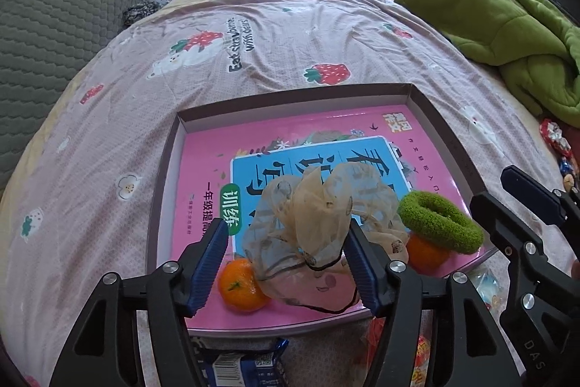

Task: Organize objects
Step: 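Lower the ring and puff into the box and open both tools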

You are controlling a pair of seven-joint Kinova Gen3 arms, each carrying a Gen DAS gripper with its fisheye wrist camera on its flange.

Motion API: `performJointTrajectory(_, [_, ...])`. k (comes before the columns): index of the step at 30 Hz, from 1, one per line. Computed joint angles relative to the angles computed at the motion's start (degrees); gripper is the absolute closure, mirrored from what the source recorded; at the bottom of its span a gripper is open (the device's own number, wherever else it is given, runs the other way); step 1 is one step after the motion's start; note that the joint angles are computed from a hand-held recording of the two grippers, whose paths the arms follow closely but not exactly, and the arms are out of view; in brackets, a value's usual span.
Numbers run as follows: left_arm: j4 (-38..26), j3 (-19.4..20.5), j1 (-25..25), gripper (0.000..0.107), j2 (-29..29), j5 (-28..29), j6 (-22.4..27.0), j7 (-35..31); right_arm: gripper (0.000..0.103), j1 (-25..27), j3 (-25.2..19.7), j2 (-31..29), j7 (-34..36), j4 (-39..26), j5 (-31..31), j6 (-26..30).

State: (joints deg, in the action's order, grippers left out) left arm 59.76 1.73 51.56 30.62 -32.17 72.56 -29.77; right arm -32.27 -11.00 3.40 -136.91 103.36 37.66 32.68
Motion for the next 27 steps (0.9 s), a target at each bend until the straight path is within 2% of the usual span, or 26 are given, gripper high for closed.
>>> performJointTrajectory(4, [-0.3,0.2,-0.3,0.038,-0.3,0.4,0.2,-0.5,0.066,0.1,-0.1,-0.5,-0.1,0.2,-0.1,-0.4])
performJointTrajectory(8, [-0.8,1.1,-3.0,0.037,-0.7,4.0,-0.5,-1.0,0.066,0.4,-0.2,-0.8,0.4,0.3,-0.4,-0.7])
performJointTrajectory(12, [-3.0,0.0,-2.6,0.037,0.0,3.3,1.6,-0.9,0.066,0.8,-0.4,-1.0,1.2,0.1,-1.2,-0.8])
performJointTrajectory(18, [-2.4,0.3,-3.3,0.036,-0.2,4.4,1.9,-1.7,0.066,1.1,-0.4,-0.8,1.5,-0.1,-1.9,-0.8])
performJointTrajectory(22, [0.5,0.4,-3.8,0.036,-1.5,5.0,-0.4,0.0,0.066,0.8,-0.5,-0.9,1.2,-0.1,-1.4,-0.9])
performJointTrajectory(27, [0.5,0.2,-3.5,0.036,-2.5,3.2,-0.2,1.2,0.066,1.0,-0.6,-1.1,1.6,0.0,-1.8,-1.3])
